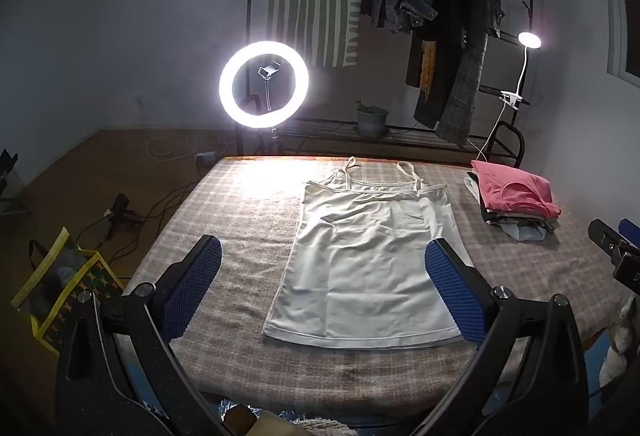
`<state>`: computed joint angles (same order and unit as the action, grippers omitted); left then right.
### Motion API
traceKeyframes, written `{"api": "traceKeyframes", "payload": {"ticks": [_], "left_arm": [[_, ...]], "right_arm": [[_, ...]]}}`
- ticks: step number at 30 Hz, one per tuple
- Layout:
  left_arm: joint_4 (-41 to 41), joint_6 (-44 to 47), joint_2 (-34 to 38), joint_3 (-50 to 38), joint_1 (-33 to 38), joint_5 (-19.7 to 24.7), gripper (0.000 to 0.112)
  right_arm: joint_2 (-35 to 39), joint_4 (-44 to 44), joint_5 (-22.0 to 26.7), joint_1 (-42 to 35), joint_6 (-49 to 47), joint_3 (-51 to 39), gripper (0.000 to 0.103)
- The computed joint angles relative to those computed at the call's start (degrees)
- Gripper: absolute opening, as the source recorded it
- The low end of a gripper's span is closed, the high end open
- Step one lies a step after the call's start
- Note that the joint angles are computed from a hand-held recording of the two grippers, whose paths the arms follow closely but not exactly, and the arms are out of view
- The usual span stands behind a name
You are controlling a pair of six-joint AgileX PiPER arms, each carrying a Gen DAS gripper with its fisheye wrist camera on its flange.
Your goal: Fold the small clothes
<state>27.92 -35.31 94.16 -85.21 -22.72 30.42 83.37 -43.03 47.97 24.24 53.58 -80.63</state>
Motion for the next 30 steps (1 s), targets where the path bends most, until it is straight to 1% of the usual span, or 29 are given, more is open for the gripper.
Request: {"api": "traceKeyframes", "payload": {"ticks": [30], "left_arm": [[-1.6,1.2,-0.3,-0.1,0.4,0.2,0.103]], "right_arm": [[1.7,-1.6,2.4,1.1,-1.1,-4.2,0.103]]}}
